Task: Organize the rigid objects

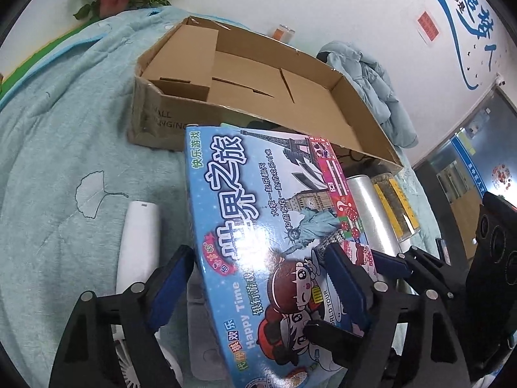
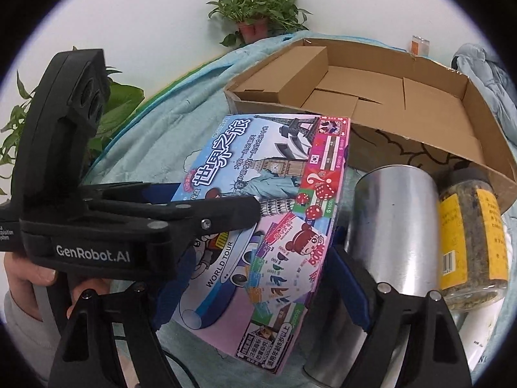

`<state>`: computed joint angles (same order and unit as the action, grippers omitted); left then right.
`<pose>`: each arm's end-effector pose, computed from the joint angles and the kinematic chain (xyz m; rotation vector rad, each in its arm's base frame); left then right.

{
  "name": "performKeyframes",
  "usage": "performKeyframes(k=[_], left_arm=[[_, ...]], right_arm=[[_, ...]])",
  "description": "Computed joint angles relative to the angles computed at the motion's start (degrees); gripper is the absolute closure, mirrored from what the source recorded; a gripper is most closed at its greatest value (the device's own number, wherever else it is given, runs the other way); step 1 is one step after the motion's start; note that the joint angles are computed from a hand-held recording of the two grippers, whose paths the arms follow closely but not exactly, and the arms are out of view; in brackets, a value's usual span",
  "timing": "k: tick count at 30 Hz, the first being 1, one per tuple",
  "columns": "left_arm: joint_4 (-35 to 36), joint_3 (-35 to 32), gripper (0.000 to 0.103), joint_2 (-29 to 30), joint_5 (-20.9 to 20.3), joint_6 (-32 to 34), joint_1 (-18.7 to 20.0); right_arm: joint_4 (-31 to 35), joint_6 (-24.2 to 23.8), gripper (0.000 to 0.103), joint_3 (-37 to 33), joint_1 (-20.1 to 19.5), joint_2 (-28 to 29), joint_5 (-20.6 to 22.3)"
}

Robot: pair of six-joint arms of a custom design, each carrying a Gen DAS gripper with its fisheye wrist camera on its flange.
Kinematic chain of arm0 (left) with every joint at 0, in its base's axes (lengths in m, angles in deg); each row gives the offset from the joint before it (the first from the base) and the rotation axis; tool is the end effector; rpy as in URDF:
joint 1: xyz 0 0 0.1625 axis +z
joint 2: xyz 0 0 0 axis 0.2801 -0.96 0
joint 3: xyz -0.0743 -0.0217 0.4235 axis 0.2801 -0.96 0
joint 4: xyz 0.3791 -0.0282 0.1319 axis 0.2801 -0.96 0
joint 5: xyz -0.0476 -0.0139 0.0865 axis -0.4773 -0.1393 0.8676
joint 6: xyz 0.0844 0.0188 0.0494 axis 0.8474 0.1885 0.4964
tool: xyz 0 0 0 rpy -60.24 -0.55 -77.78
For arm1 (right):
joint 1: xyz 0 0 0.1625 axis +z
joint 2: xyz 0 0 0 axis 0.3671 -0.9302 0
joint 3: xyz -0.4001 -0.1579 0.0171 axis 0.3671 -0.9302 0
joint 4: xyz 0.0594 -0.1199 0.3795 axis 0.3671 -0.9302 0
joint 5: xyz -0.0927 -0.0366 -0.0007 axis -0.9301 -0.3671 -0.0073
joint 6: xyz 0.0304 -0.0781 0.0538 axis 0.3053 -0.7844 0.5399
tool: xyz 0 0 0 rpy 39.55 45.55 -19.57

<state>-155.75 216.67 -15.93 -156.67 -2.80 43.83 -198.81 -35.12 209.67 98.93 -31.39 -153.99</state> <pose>-0.0368 -0.4000 0.2774 0.5403 2.7922 -0.5136 0.3258 -0.3928 -0.0235 0.6443 -2.5460 0.6230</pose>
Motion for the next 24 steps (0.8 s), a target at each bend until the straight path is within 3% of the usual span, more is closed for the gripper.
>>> performKeyframes(k=[6,11,16,24], left_arm=[[-1.85,2.17,0.026,-2.45,1.28,0.48,-0.73],[-3.00,2.91,0.029,-2.71,2.19,0.44,-1.47],[-4.72,4.12,0.037,-4.46,5.04,0.35,-4.12],[-8.14,4.87,0.037,-6.10,9.68,3.21,-11.05]], right_arm=[[-0.94,-0.68,0.009,-1.46,0.22,1.48,-1.27],[-2.40,-1.20,0.009,-2.60,0.27,2.61,-2.29],[-7.73,0.11,0.019,-0.80,0.10,2.44,-1.39],[-16.88,-0.70,0.031,0.33,1.86,2.65,-3.85]])
